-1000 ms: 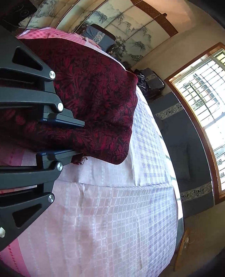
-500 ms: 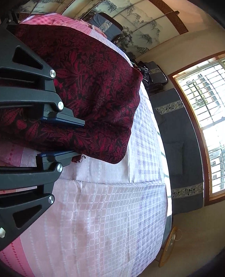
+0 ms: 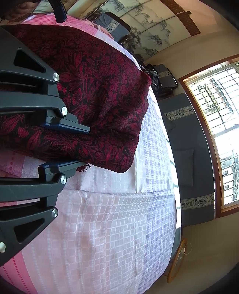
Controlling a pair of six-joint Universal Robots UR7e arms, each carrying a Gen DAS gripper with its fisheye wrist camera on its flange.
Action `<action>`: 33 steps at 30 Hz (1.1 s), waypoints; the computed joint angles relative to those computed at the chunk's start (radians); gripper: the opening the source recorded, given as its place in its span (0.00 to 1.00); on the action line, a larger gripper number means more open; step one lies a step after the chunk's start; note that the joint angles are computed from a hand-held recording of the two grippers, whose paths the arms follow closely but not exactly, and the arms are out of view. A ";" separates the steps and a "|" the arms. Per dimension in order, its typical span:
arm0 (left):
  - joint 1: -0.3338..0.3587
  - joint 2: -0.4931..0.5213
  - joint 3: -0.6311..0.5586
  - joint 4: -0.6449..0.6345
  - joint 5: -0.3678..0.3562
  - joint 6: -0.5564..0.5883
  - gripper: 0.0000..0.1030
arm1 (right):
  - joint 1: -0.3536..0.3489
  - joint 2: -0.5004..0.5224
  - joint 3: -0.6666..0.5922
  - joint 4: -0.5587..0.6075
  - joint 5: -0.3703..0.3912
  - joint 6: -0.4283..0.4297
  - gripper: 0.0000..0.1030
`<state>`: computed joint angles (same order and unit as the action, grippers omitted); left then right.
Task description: Fold small clothes
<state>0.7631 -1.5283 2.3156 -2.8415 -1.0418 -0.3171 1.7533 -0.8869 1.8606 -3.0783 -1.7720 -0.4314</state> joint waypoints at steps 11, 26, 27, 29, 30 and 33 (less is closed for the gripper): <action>0.121 0.072 -0.095 -0.008 -0.092 0.155 0.74 | 0.000 0.000 0.000 0.000 0.000 0.000 0.22; 0.210 0.151 -0.209 0.036 -0.149 0.282 0.80 | -0.005 -0.001 0.000 0.003 0.008 0.005 0.24; 0.200 0.159 -0.207 0.032 -0.123 0.294 0.82 | -0.005 -0.001 0.000 0.003 0.008 0.005 0.24; 0.178 0.177 -0.205 0.026 -0.061 0.319 0.84 | -0.005 -0.001 0.000 0.003 0.008 0.006 0.24; 0.167 0.186 -0.203 0.020 -0.032 0.334 0.85 | -0.004 -0.001 0.000 0.002 0.007 0.007 0.25; 0.149 0.204 -0.191 -0.008 0.015 0.364 0.89 | -0.006 0.001 -0.003 0.002 0.006 0.006 0.26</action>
